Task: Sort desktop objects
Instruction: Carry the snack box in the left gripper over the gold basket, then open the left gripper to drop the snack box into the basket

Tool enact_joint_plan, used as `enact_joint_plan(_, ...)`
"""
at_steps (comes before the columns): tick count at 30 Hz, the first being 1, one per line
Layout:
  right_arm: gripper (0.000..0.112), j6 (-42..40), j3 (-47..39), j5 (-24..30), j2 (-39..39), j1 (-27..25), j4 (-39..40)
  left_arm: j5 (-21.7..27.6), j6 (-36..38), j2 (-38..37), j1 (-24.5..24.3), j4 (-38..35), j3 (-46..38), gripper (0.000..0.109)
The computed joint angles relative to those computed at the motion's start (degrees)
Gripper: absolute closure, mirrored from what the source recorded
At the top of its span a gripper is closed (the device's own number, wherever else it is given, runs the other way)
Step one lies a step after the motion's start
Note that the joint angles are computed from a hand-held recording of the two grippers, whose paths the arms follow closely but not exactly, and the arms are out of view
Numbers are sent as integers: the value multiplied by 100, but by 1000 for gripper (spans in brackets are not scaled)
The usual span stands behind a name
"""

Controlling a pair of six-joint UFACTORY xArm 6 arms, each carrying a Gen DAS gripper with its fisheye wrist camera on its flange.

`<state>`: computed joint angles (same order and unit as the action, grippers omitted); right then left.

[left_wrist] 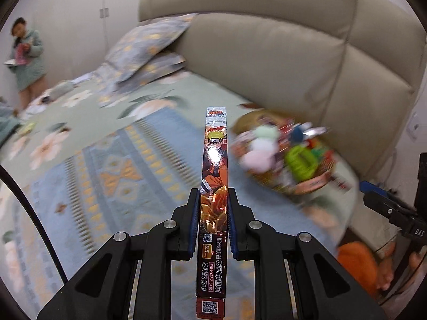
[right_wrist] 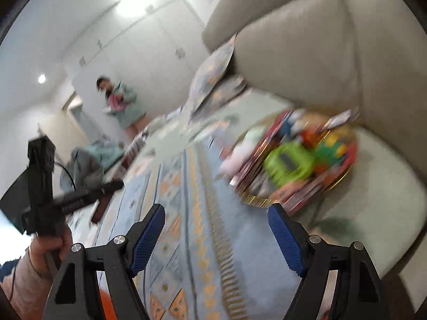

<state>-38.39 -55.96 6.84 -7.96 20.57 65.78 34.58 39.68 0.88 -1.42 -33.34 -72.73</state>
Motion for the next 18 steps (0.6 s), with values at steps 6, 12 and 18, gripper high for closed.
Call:
enact_joint_plan(6, 33, -711, -91, 111, -189, -605, 1535, 628, -112, 1057, -683, -661, -1417, 93)
enact_joint_plan(12, 32, -476, -37, 194, -35, -936, 1278, 920, -534, 2104, -1239, -479, -2631, 93)
enact_joint_plan(18, 32, 151, -341, 227, 249, -1095, 201, 666, -807, 2600, -1469, -248, -2980, 76)
